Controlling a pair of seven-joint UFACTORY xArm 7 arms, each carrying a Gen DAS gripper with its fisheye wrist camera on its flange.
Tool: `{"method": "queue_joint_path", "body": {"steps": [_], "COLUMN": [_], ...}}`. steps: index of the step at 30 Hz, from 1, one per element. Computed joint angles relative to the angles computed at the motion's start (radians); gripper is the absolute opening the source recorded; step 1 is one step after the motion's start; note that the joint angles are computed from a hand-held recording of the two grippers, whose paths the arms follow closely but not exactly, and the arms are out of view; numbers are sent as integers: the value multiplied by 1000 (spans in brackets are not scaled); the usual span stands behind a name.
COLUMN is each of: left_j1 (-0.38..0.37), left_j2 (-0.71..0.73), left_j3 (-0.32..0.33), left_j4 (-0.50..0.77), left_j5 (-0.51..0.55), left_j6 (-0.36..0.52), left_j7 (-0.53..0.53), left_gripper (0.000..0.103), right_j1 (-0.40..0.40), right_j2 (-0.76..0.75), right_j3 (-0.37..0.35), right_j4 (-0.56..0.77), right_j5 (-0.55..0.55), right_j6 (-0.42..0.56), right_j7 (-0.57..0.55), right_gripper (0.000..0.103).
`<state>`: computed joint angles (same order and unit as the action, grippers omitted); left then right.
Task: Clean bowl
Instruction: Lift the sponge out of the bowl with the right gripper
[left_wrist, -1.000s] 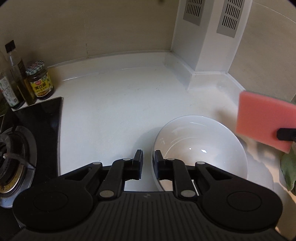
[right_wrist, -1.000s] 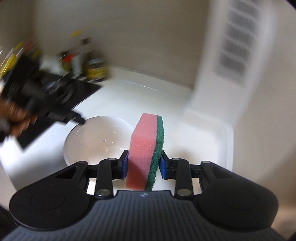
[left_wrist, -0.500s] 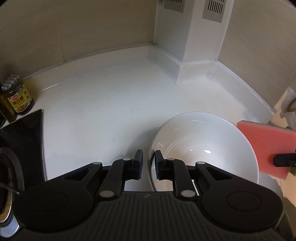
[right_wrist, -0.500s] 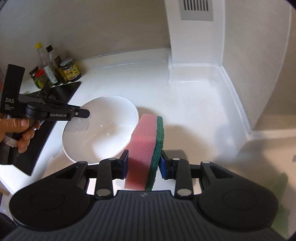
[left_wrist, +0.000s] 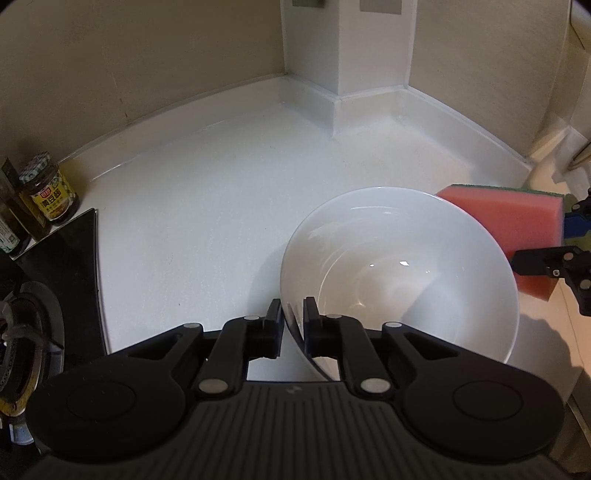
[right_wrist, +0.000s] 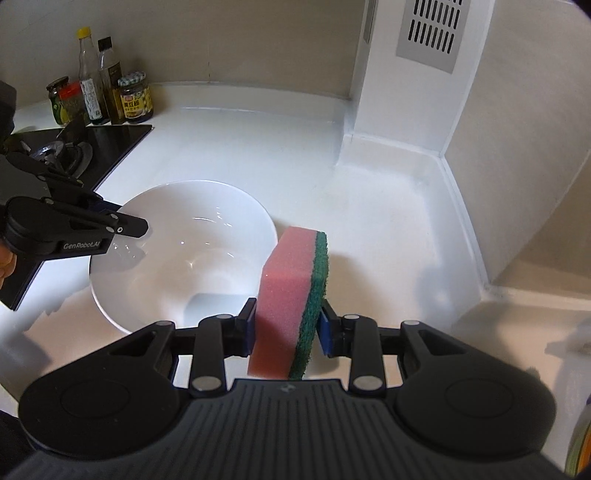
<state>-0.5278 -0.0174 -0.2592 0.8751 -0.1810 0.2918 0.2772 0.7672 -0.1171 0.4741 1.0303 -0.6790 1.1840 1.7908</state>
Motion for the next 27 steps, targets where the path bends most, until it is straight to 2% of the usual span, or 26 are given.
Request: {"method": "queue_joint_path", "body": {"steps": [2, 3, 6, 11, 13, 17, 20, 24, 27], "left_j1": [2, 6, 19, 18, 15, -4, -14, -12, -6], "left_j2": [22, 34, 80, 115, 124, 107, 77, 33, -10], "left_j3": [4, 5, 1, -8, -9, 0, -1, -2, -4], "left_j4": [37, 58, 148, 195, 205, 173, 136, 74, 12], "left_j5": [-50, -66, -79, -22, 6, 116, 184, 210, 248], "left_j6": [13, 15, 80, 101, 103, 63, 51, 7, -20], "left_j7": [53, 70, 111, 105, 95, 3, -58, -136, -236], "left_gripper": [12, 18, 20, 18, 13, 10, 10, 11, 15], "right_j1": [0, -4, -24, -77, -96, -130, -159, -204, -222], "right_j2": [-21, -38, -85, -164, -189, -224, -221, -196, -185], "right_j3": [-4, -9, -22, -30, -39, -76, -90, -74, -52], "right_j4": [-24, -44, -89, -163, -190, -226, -217, -187, -171], "right_j5": [8, 15, 49, 94, 116, 170, 194, 208, 210], "right_j6": [-31, -58, -125, -239, -284, -368, -394, -398, -385], "right_j7": [-1, -13, -90, -210, -280, -462, -602, -717, -741], "right_gripper": [29, 29, 29, 29, 29, 29, 28, 28, 28]}}
